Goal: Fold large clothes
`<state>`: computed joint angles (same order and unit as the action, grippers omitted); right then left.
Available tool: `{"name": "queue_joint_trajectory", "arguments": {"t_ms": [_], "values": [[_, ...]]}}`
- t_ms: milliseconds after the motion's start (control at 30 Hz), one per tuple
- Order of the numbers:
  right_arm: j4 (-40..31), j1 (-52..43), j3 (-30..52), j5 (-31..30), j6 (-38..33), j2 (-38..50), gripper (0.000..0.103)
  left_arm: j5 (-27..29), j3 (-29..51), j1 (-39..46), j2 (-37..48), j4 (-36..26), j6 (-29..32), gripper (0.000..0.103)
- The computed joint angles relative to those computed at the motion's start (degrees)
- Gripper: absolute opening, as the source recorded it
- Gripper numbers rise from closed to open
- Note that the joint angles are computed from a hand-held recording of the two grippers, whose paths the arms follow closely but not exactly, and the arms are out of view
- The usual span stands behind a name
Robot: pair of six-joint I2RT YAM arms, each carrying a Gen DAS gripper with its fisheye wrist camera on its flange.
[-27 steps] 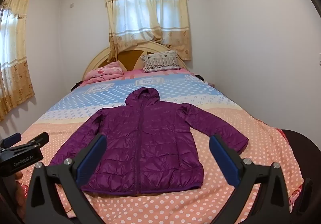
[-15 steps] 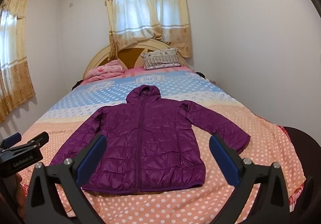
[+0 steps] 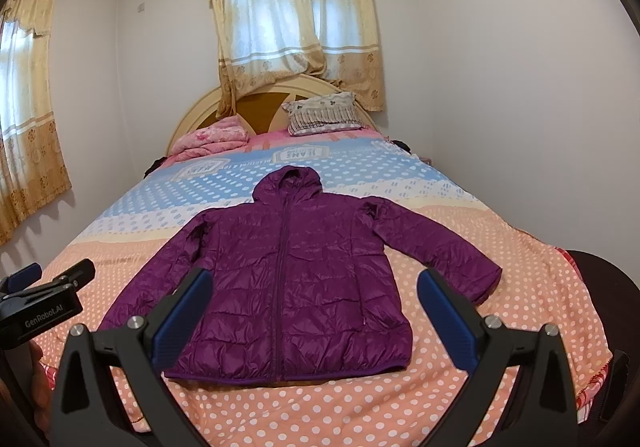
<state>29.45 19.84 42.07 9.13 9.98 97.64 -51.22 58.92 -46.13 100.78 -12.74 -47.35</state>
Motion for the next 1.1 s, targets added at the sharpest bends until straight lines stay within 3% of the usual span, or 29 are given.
{"name": "queue_joint_trajectory", "arguments": {"t_ms": [1100], "values": [[-0.58, 0.83, 0.57, 0.17, 0.57, 0.67, 0.103, 0.74, -0.54, 0.73, 0.4, 1.11, 0.35, 0.102]]}}
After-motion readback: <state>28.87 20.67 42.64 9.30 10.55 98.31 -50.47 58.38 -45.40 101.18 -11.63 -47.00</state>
